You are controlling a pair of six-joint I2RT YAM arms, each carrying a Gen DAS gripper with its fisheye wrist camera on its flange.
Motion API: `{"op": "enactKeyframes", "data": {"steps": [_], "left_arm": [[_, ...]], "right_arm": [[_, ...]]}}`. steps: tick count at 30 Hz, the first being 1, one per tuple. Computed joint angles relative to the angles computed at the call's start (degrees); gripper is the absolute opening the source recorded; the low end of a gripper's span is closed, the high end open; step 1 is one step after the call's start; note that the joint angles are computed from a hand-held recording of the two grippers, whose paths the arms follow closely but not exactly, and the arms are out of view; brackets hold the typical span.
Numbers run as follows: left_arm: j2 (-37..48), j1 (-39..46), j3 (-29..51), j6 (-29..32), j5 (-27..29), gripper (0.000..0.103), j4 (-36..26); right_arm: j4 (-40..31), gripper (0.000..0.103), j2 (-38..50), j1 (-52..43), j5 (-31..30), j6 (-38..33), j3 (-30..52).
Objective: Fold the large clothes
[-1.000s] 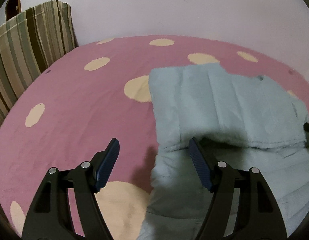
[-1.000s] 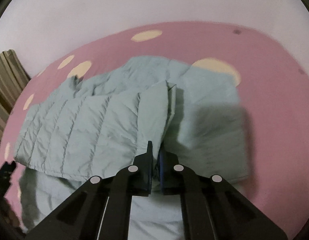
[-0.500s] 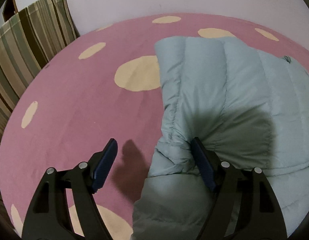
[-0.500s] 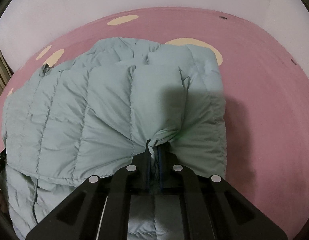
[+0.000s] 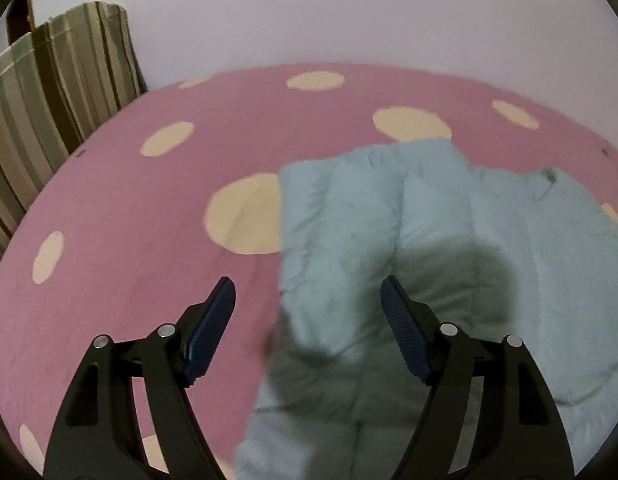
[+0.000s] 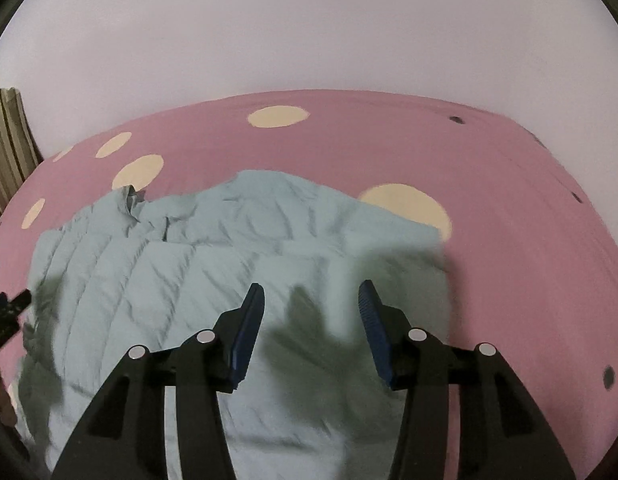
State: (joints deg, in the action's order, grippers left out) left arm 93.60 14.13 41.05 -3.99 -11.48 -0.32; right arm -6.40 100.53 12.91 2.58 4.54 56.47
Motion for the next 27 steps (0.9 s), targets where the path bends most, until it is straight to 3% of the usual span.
{"op": "enactKeyframes", "data": {"steps": [3, 5, 13, 19, 24, 27], "left_arm": [[9.0, -1.6, 3.9, 1.0, -2.7, 0.077, 0.9], [11.4, -0.9, 4.8, 1.0, -1.1, 0.077, 1.5], [-1.2, -1.1, -2.9, -0.8, -0.5, 0.076, 1.2], [7.0, -2.3, -2.1, 1.1, -1.4, 0.076, 4.2], [-6.0, 0.7, -8.5, 2.5, 2.7, 0.076, 0.5], [-18.8, 5.3, -16.2, 5.9, 6.0, 0.076, -3.2]], "right_arm": [[-3.3, 0.049, 10.2, 0.7, 0.9, -0.1, 7.2], [-4.8, 0.05, 16.0, 0.0, -1.6, -0.8, 10.8], [-0.5, 0.051, 3.9, 1.4, 2.1, -2.1, 0.4], [3.6, 0.054, 10.6, 2.3, 3.8, -4.1, -0.7], [1.6, 0.056, 0.3, 0.4, 0.8, -3.6, -6.7], [0.4, 0.066, -10.5, -2.5, -2.1, -4.6, -15.4]]}}
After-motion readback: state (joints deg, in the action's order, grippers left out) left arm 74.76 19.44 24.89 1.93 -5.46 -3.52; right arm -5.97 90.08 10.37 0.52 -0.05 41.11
